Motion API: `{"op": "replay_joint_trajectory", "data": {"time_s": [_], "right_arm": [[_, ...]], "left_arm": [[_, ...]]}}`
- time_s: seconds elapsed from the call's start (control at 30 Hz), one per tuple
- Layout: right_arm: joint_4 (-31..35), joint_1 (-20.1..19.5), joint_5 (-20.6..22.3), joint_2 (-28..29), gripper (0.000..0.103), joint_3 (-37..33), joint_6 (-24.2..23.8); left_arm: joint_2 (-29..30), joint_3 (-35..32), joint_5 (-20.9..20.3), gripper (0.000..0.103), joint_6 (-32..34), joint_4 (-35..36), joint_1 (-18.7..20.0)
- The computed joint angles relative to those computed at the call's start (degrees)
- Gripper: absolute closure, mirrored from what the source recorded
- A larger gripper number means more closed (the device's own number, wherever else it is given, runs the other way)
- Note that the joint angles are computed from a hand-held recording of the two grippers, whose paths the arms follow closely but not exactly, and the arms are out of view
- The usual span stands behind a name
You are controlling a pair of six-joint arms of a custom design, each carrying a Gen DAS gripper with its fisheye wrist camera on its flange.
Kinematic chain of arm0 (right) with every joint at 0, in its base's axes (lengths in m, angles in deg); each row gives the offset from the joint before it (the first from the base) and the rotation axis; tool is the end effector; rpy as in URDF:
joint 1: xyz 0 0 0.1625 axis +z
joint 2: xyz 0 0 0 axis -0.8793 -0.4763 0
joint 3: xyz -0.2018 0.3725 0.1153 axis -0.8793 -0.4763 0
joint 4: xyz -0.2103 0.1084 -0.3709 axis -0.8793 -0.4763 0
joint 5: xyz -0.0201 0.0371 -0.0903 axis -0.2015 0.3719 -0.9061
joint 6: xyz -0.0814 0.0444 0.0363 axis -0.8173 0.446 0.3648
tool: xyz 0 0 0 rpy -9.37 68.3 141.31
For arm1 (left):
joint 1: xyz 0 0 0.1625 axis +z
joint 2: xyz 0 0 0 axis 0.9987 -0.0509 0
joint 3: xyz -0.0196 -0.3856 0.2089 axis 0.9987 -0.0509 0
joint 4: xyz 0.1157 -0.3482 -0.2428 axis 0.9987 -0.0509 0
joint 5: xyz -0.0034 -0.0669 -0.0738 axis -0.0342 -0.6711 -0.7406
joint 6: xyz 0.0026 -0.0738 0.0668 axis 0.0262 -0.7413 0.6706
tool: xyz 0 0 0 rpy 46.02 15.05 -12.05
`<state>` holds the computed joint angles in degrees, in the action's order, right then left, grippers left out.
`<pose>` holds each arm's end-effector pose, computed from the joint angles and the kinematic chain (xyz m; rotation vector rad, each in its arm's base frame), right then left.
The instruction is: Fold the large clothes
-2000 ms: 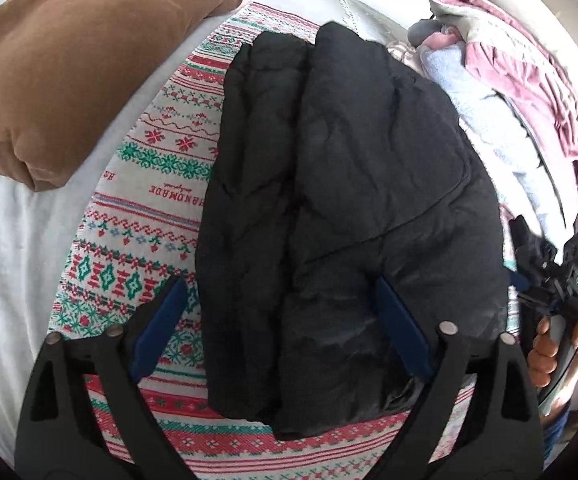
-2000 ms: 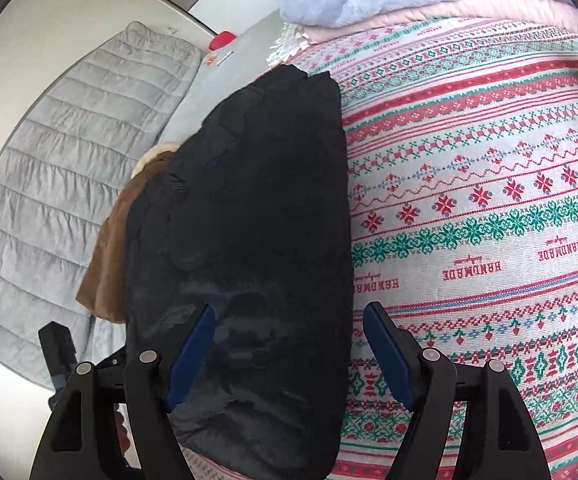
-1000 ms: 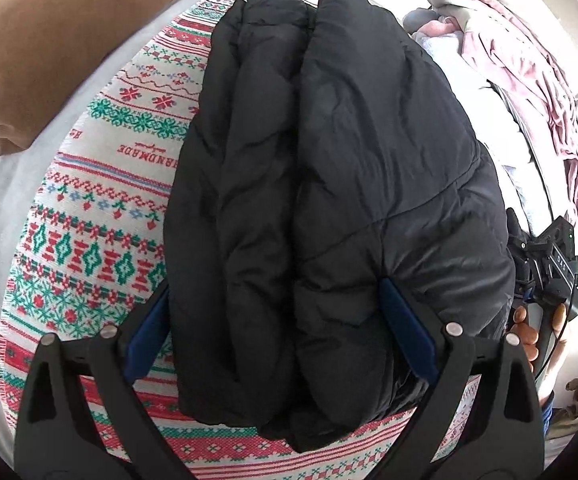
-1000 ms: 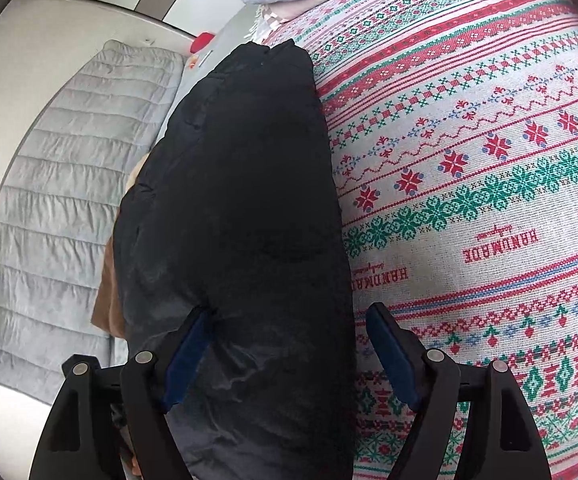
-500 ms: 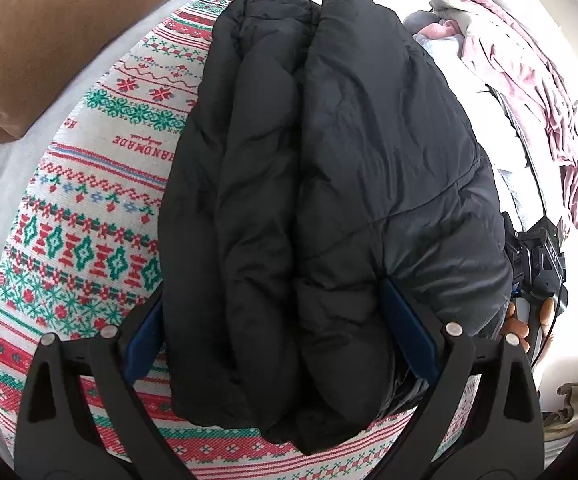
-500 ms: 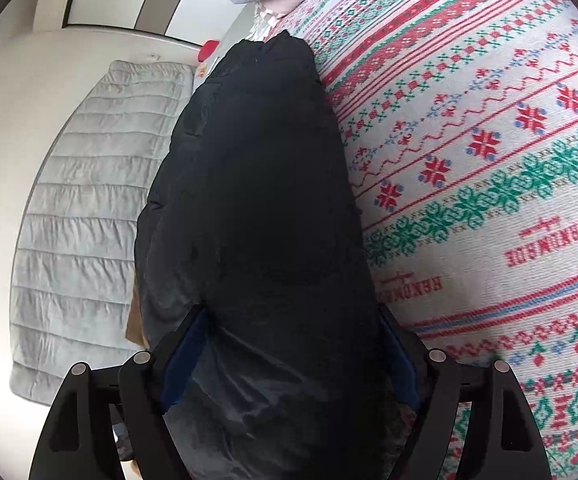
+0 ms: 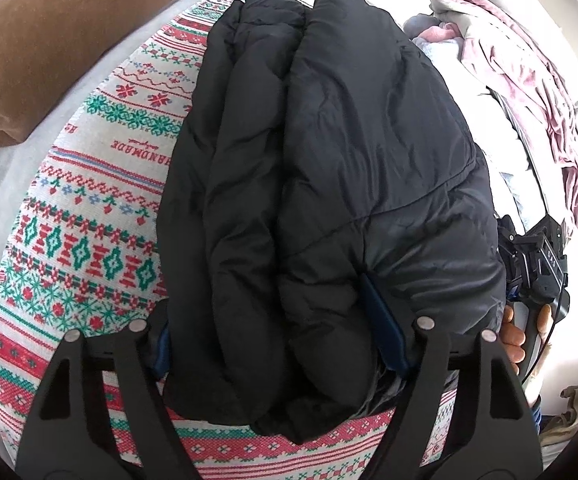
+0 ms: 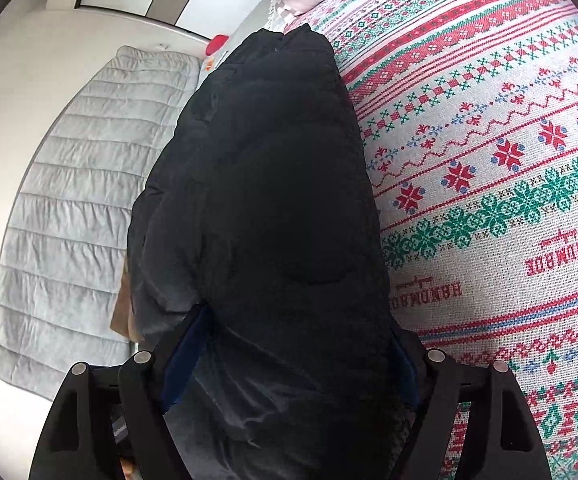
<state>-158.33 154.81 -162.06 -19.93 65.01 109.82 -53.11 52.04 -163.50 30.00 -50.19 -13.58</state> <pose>0.1328 -0.3663 0.0247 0.7713 2.7115 -1.2973 0.0024 -0.5393 0.2695 0.7289 2.8255 -0.0991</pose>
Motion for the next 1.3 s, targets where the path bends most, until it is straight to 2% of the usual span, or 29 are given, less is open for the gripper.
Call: {"op": "replay_joint_trajectory", "data": {"time_s": [0.13,0.3,0.37,0.43,0.5,0.6,0.67,0.93,1.07,1.3], "right_arm": [[0.8,0.8,-1.5,0.1,0.026,-0.8,-0.3],[3.4,2.3,-3.9,-0.3,0.035,-2.3,-0.6],[3.6,2.4,-4.0,-0.4,0.039,-2.4,-0.6],[3.8,2.7,-4.4,-0.5,0.045,-2.6,-0.7],[3.8,3.4,-5.5,-0.9,0.057,-2.6,-1.5],[4.5,5.7,-8.6,-1.7,0.068,-3.2,-3.0],[5.9,7.8,-11.9,-2.3,0.071,-4.0,-4.6],[8.6,13.1,-21.2,-3.1,0.076,-6.4,-8.9],[6.2,15.2,-25.0,-3.0,0.077,-6.6,-11.7],[5.2,18.7,-31.6,-3.7,0.078,-6.5,-14.2]], "left_arm": [[0.0,0.0,0.1,0.024,-0.2,0.0,0.0],[-0.1,0.4,0.6,0.027,-0.3,-0.4,-0.4],[-0.2,0.4,0.4,0.035,-0.1,-0.3,-0.7],[-0.7,0.9,0.6,0.049,0.0,-0.8,-1.3],[-1.2,1.5,1.1,0.058,0.4,-1.9,-1.9],[-1.7,2.3,1.6,0.069,0.5,-3.5,-2.6],[-2.0,2.6,2.2,0.074,0.6,-4.2,-3.3],[-2.9,3.0,1.2,0.081,1.9,-5.5,-3.9],[-3.5,3.8,0.3,0.082,2.2,-6.1,-4.4],[-4.7,6.8,0.7,0.084,3.1,-10.2,-7.9]]}}
